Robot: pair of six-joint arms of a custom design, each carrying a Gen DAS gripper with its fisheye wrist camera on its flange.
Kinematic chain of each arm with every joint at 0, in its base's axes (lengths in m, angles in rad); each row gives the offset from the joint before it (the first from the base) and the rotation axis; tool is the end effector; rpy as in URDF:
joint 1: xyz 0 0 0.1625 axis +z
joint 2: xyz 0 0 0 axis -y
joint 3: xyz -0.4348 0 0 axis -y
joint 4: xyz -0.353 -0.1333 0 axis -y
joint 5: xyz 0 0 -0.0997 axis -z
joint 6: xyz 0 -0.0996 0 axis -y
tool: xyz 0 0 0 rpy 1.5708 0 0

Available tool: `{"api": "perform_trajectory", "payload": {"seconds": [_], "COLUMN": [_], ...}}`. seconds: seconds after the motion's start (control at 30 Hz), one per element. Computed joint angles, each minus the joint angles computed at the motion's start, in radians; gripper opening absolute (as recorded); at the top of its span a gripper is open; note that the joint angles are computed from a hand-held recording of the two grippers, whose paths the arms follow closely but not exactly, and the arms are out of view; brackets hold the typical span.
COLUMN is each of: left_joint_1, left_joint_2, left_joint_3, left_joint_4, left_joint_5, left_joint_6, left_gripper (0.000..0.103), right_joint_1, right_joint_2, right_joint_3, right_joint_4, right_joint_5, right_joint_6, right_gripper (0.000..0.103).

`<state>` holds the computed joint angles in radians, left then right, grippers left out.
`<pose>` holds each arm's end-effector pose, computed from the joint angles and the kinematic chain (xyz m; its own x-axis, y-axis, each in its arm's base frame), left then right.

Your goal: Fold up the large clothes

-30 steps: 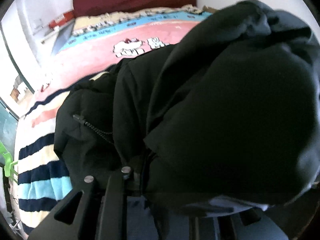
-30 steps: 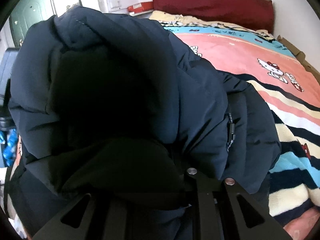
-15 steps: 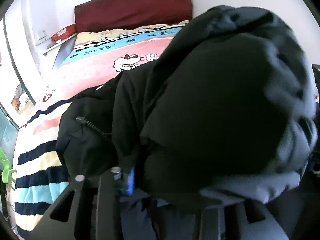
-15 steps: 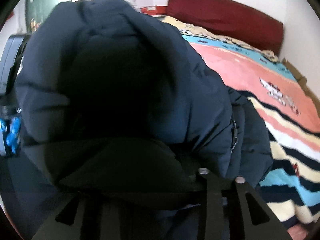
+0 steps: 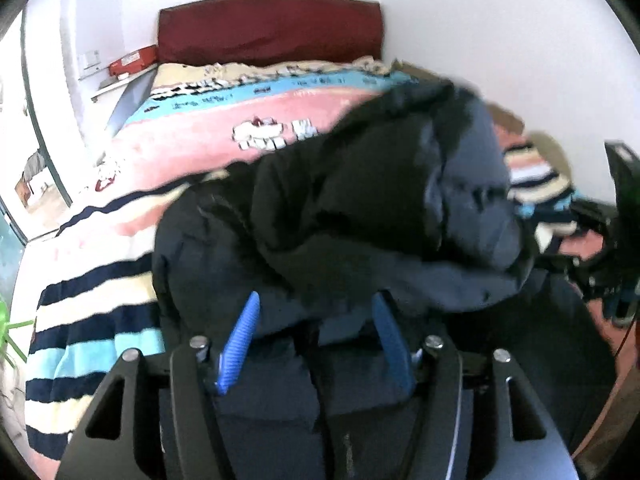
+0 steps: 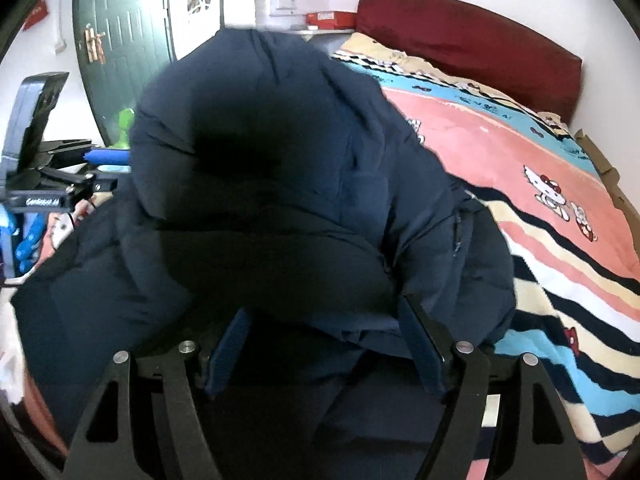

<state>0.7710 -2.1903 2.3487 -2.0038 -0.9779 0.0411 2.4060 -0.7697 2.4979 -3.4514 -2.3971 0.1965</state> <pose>-0.0222 -0.2850 0.4083 -0.6576 0.5164 -0.5485 0.7180 0.6501 -0.2488 0.3114 -0.2009 0.0649 -0.6702 -0.2898 0.6833 -0.6138 0.7339 -0.2908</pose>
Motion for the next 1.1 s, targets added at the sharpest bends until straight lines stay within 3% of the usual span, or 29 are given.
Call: {"api": "perform_trajectory", "payload": {"seconds": [0.2, 0.37, 0.47, 0.63, 0.7, 0.9, 1.1], "left_joint_1": [0.069, 0.086, 0.097, 0.133, 0.159, 0.183, 0.198], "left_joint_2": [0.221, 0.390, 0.443, 0.435, 0.419, 0.332, 0.344], "left_joint_3": [-0.102, -0.150, -0.131, -0.032, 0.019, 0.101, 0.164], "left_joint_4": [-0.240, -0.363, -0.390, -0.410, -0.441, -0.479, -0.562], "left_joint_5": [-0.085, -0.099, -0.090, -0.052, -0.044, -0.075, -0.051], "left_joint_6": [-0.024, -0.006, 0.011, 0.062, 0.111, 0.209, 0.224], "left_gripper": [0.057, 0.057, 0.057, 0.058, 0.063, 0.069, 0.072], "right_joint_1": [-0.005, -0.058, -0.104, -0.147, -0.162, -0.172, -0.156], "right_joint_2": [-0.073, -0.022, 0.010, 0.051, 0.071, 0.140, 0.216], "right_joint_3": [-0.111, -0.258, -0.302, -0.268, -0.225, -0.090, -0.068], "right_joint_4": [-0.002, -0.032, -0.015, 0.002, -0.003, -0.216, -0.288], "right_joint_5": [-0.003, -0.001, 0.022, 0.049, 0.058, 0.108, 0.069], "right_joint_6": [-0.062, -0.137, -0.123, -0.118, -0.107, -0.127, -0.124], "right_gripper": [0.074, 0.074, 0.074, 0.074, 0.074, 0.076, 0.076]}}
